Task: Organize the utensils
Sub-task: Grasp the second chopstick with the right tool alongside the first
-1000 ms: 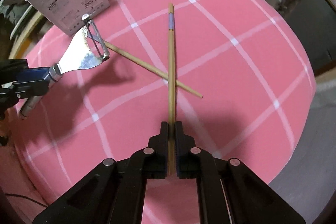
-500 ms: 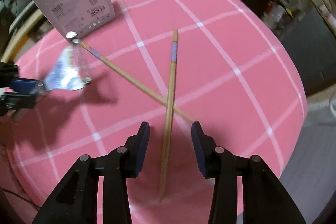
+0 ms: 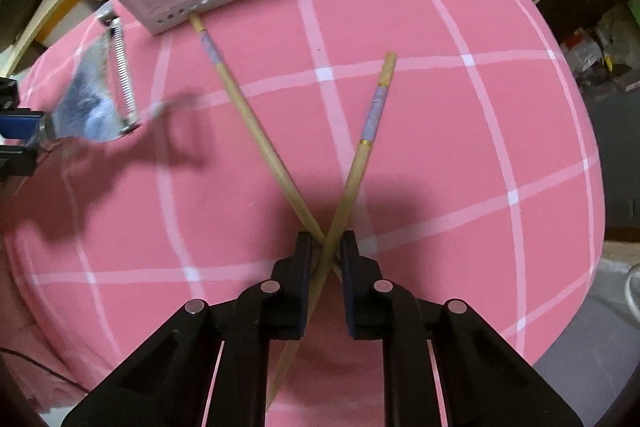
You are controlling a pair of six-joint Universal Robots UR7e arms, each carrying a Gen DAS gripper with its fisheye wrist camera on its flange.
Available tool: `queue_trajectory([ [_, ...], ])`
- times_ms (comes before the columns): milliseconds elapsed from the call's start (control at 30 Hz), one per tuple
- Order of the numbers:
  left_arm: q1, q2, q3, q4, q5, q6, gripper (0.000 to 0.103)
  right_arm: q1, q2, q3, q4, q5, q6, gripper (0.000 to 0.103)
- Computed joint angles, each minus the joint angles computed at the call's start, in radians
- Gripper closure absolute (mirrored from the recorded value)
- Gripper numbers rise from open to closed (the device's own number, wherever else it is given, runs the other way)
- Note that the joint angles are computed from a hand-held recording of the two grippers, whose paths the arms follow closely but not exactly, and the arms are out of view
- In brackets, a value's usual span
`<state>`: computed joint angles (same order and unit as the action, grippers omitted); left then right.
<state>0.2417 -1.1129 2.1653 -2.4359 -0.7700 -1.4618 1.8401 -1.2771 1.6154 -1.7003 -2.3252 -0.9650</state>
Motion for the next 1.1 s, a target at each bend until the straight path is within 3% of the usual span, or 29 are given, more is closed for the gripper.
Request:
queue_trajectory([
  [167,0.004,-0.005,0.017,-0.055,-0.016,0.041,0.085,-0.002,-0.081,0.008,0.098,0.047,0.232,0.097],
  [367,0.035,-0.010,0.049,-0.137,-0.080,0.069,0.085,-0.011,-0.250,0.117,0.118,0.118,0.454,0.097],
  [533,0.068,-0.005,0.061,-0.155,-0.134,0.073,0.085,-0.006,-0.392,0.248,0.056,0.155,0.555,0.097],
  [733,0.076,-0.017,0.082,-0.154,-0.148,0.075,0.085,0.015,-0.457,0.311,-0.036,0.160,0.487,0.097],
  [933,0.073,-0.039,0.095,-0.136,-0.135,0.051,0.085,0.029,-0.331,0.271,-0.162,0.163,0.409,0.097],
  [1000,0.071,-0.045,0.099,-0.128,-0.125,0.036,0.085,0.020,-0.345,0.289,-0.193,0.163,0.369,0.097],
  [1100,0.069,-0.045,0.098,-0.123,-0.113,0.022,0.085,0.031,-0.331,0.279,-0.200,0.193,0.374,0.097],
])
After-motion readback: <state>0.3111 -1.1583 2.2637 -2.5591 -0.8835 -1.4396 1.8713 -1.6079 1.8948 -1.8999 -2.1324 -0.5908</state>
